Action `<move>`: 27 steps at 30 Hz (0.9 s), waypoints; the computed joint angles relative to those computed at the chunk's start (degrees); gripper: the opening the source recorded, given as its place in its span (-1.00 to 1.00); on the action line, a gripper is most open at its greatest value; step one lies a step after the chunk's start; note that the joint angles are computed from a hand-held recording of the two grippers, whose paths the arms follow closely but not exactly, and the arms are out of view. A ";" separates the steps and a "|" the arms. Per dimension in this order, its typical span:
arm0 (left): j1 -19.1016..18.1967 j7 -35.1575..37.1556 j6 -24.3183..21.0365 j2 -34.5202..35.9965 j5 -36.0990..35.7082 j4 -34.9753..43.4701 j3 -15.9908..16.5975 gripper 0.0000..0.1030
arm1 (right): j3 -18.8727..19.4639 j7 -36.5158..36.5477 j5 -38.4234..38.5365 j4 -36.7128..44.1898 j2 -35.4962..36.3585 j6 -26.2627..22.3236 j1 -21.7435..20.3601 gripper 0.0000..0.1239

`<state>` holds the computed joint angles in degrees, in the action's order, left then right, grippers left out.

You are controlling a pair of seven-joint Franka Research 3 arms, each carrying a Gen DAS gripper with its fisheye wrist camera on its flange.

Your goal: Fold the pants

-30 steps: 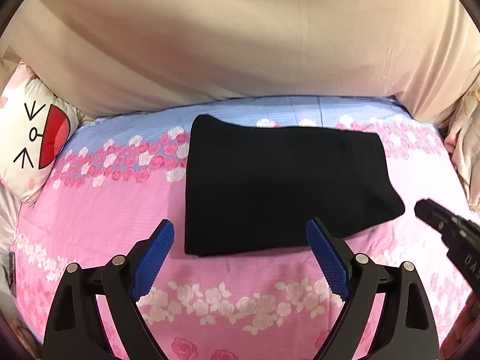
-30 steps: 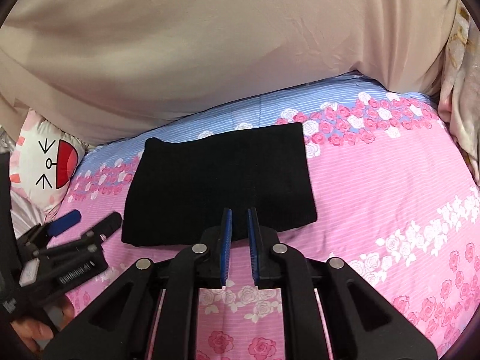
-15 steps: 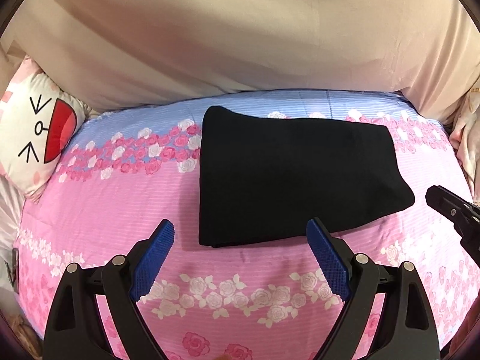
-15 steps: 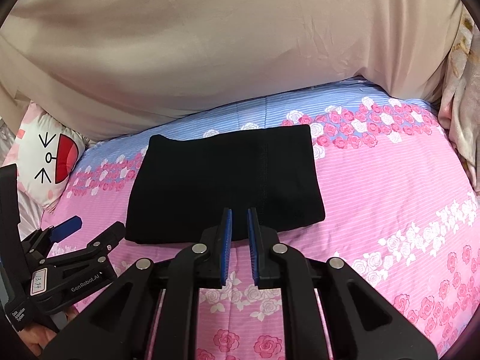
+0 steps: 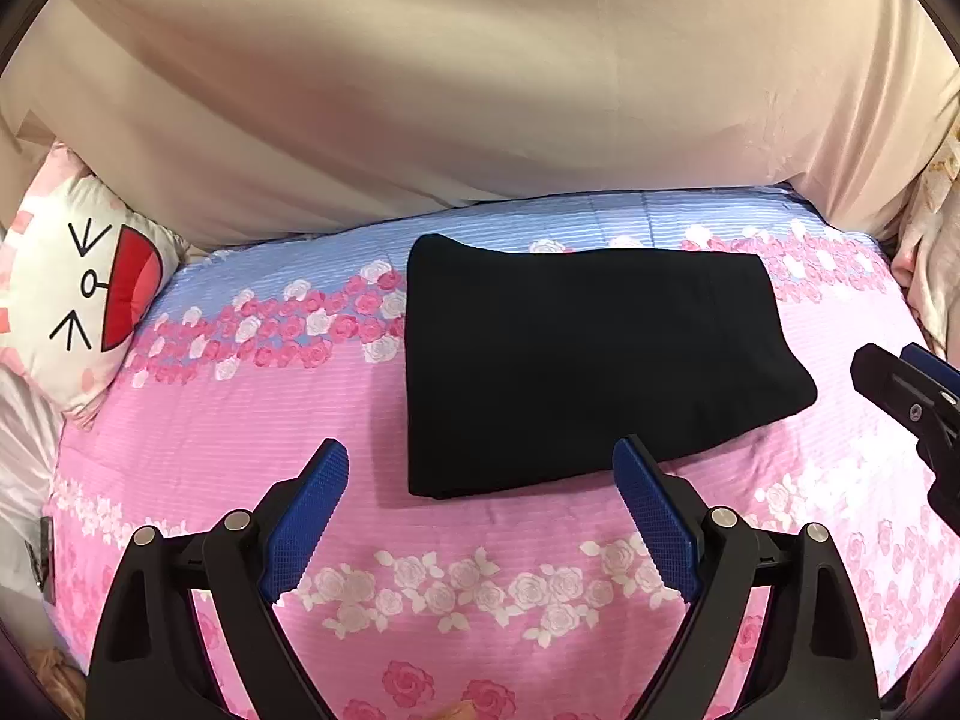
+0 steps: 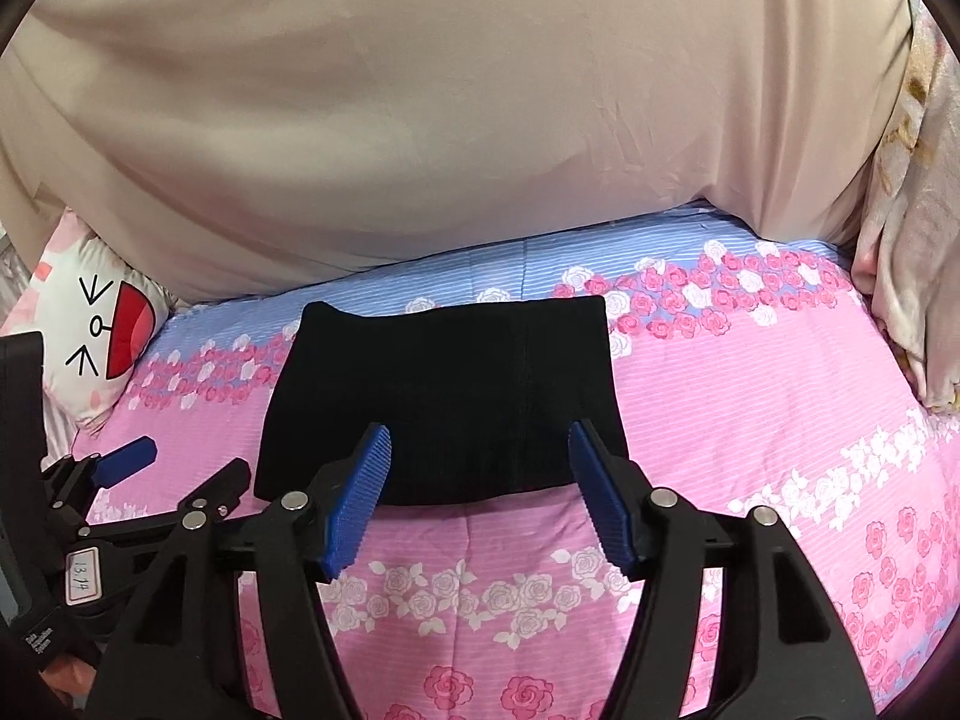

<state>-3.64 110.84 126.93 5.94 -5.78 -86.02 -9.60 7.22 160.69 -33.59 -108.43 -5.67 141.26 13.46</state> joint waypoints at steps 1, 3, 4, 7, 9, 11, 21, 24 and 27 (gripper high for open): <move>-0.04 -0.23 -0.25 0.00 0.23 0.06 0.01 0.70 | 0.02 -0.03 -0.02 0.11 0.00 -0.21 0.02 -0.01; 0.05 0.58 -0.24 -0.25 -0.16 -0.17 -0.03 0.70 | 0.13 0.37 -0.36 0.16 -0.10 -0.69 0.06 0.11; 0.07 0.80 -0.05 -0.45 -0.21 -0.41 -0.02 0.70 | 0.24 1.04 -1.00 0.09 -0.25 -0.91 0.02 0.22; 0.12 1.35 -0.19 -0.95 -0.95 -0.78 0.03 0.70 | 0.39 1.71 -1.70 0.15 -0.33 -1.55 0.04 0.36; 0.17 1.42 -0.72 -0.99 -1.51 -0.60 0.10 0.70 | 0.49 2.44 -2.21 0.23 -0.36 -1.96 0.07 0.43; 0.25 1.68 -0.82 -1.15 -2.18 -0.65 0.15 0.70 | 0.58 2.70 -2.45 0.56 -0.16 -2.67 0.20 0.53; 0.47 1.98 -0.02 -1.78 -3.05 -1.14 0.46 0.70 | 0.30 3.08 -1.24 0.36 0.15 -3.77 1.00 0.58; 0.53 2.08 -0.11 -1.85 -3.47 -1.19 0.51 0.70 | 0.31 3.23 -0.97 0.24 0.17 -4.07 1.10 0.58; 0.58 2.40 -0.10 -1.91 -3.77 -1.30 0.54 0.70 | 0.33 3.06 -1.06 0.38 0.28 -4.31 1.18 0.58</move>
